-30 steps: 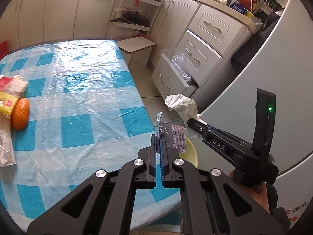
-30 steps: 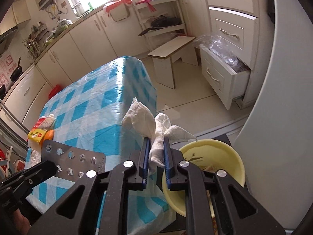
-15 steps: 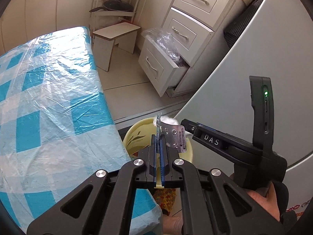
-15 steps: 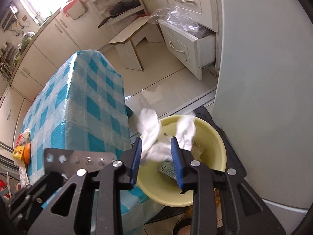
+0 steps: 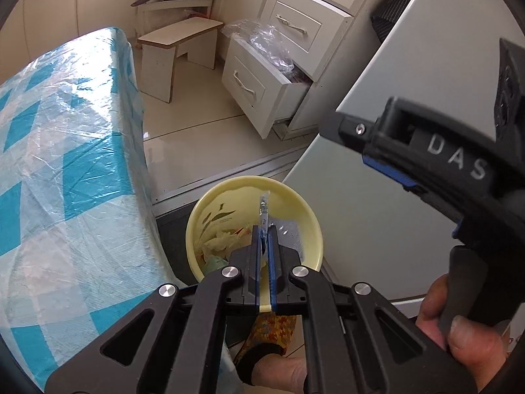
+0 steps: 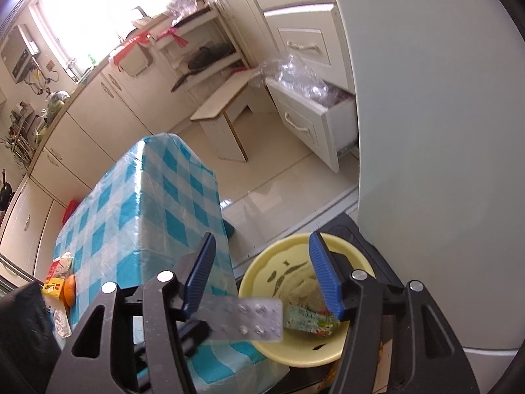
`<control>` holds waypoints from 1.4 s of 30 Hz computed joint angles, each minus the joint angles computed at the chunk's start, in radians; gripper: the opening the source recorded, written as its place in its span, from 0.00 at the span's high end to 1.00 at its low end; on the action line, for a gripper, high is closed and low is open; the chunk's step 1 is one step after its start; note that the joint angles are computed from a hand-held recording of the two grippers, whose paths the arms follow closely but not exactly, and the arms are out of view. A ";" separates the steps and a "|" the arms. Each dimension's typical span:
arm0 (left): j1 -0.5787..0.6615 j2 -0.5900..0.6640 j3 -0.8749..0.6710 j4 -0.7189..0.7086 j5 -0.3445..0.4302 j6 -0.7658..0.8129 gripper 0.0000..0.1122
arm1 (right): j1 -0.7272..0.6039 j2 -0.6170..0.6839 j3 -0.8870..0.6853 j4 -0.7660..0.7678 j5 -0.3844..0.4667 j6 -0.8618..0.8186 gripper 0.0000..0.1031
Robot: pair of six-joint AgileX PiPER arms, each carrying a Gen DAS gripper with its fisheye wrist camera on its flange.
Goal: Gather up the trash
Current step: 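Open both grippers over the yellow bucket to drop blister pack and tissue, then move both open tools back over the table toward the orange peels and snack bag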
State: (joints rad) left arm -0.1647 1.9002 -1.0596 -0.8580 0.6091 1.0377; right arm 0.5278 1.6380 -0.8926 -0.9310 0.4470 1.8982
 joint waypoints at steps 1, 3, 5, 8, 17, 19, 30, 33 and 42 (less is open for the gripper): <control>-0.003 0.001 0.001 -0.004 0.002 0.008 0.96 | 0.007 -0.002 -0.006 -0.016 0.011 0.011 0.42; -0.009 -0.004 0.004 0.006 0.000 0.004 0.93 | 0.014 0.002 -0.024 -0.027 0.022 0.005 0.39; -0.013 -0.013 0.009 0.016 -0.013 -0.004 0.86 | 0.021 0.011 -0.048 -0.026 0.034 -0.012 0.38; 0.003 -0.028 0.015 0.015 -0.012 -0.006 0.78 | 0.044 0.020 -0.081 -0.031 0.068 -0.031 0.35; 0.038 -0.105 0.087 -0.002 -0.032 0.040 0.66 | 0.092 0.035 -0.132 -0.053 0.152 -0.060 0.30; 0.050 -0.111 0.089 0.002 -0.028 0.048 0.64 | 0.096 0.035 -0.134 -0.056 0.156 -0.059 0.30; 0.118 -0.135 0.102 -0.004 -0.008 0.078 0.59 | 0.129 0.056 -0.179 -0.067 0.199 -0.082 0.26; 0.143 -0.147 0.108 -0.010 0.003 0.093 0.58 | 0.134 0.066 -0.195 -0.064 0.202 -0.095 0.26; 0.224 -0.164 0.122 -0.015 0.029 0.131 0.54 | 0.157 0.107 -0.255 -0.053 0.222 -0.141 0.24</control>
State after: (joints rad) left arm 0.0595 1.7363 -0.9379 -0.8735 0.6378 1.1691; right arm 0.6844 1.7447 -1.1476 -0.9841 0.6695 1.7572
